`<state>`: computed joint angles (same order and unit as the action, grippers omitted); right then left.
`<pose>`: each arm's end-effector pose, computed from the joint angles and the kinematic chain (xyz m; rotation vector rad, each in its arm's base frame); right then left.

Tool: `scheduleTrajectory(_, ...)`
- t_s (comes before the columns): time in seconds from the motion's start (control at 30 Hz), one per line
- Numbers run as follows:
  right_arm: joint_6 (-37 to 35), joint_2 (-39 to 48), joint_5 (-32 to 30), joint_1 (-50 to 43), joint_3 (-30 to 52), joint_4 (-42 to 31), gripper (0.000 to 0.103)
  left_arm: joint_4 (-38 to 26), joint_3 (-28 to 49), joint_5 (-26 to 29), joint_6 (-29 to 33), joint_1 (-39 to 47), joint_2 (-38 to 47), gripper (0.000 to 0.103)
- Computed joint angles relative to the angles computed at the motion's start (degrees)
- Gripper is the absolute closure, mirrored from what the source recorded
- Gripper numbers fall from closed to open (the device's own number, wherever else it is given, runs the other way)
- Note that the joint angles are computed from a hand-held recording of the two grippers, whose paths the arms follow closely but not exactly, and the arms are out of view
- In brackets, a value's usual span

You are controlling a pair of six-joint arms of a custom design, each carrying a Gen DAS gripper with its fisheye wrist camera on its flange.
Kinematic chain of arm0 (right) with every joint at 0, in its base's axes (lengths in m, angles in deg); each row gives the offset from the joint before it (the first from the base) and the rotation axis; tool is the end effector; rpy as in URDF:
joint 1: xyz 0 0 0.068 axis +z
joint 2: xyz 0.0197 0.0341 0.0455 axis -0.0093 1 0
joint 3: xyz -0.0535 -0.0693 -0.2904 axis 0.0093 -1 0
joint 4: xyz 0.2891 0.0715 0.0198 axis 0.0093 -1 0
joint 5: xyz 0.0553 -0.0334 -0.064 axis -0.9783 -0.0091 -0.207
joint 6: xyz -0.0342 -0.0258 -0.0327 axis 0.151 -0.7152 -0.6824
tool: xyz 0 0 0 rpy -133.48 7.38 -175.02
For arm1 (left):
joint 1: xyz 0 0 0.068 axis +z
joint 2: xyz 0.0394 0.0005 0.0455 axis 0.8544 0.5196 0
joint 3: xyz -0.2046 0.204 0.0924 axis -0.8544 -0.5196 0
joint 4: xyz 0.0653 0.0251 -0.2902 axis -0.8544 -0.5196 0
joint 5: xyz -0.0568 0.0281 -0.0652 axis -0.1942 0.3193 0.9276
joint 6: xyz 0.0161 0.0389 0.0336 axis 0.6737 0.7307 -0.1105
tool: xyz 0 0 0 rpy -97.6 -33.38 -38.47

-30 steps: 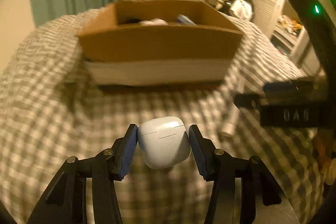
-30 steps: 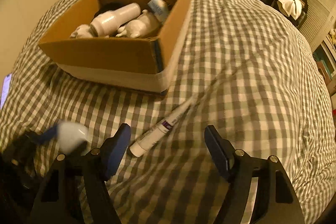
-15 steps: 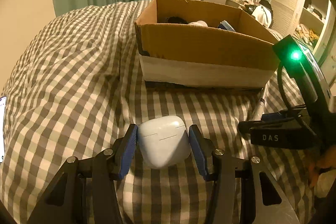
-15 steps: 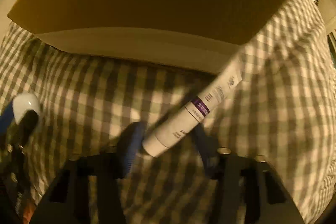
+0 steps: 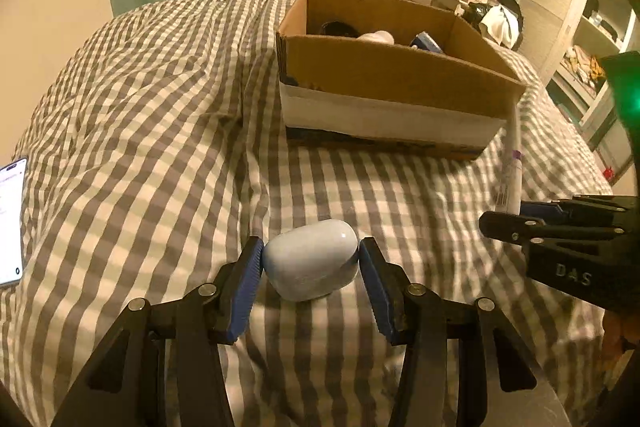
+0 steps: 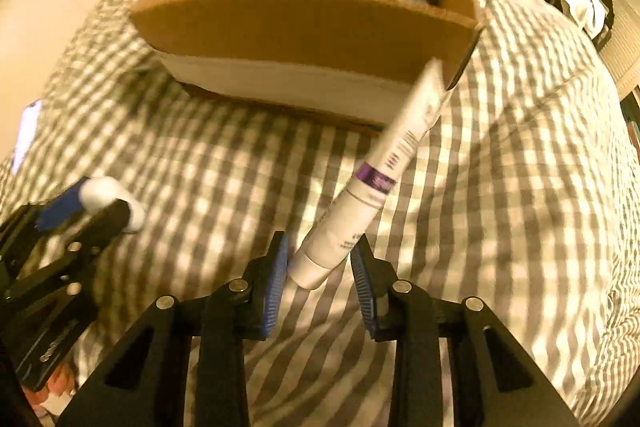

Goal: Organize objects
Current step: 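Grasp the toothpaste tube with the right gripper and lift it, then carry the earbuds case and toothpaste tube into the box and release both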

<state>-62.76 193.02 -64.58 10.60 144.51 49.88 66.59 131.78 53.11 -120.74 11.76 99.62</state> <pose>0.3607 0.0827 0.0755 -1.8262 2.0847 0.2448 0.2669 -0.2679 0.0433 -0.0401 2.5235 -0.1817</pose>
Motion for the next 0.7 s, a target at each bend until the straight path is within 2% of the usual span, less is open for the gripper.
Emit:
scheduleTrajectory(0.17,-4.64,-7.04,-4.62,-3.06,-2.89,-3.47,0.077,-1.49,-1.63,-1.83,-0.55,-0.89,-5.55,0.053)
scheduleTrajectory(0.23,-6.19,-7.81,-6.78,-4.2,-0.3,-7.56,0.082,-2.61,-2.02,-3.11,-0.49,-1.55,-8.15,0.053)
scheduleTrajectory(0.37,-8.49,-11.63,-10.18,-6.12,-0.89,-10.59,0.082,-4.44,-1.7,-5.37,0.34,-2.3,-11.66,0.053)
scheduleTrajectory(0.7,-10.06,-17.31,-16.81,-6.88,1.2,-18.25,0.082,-6.83,2.93,-5.93,5.27,-0.2,-14.68,0.053)
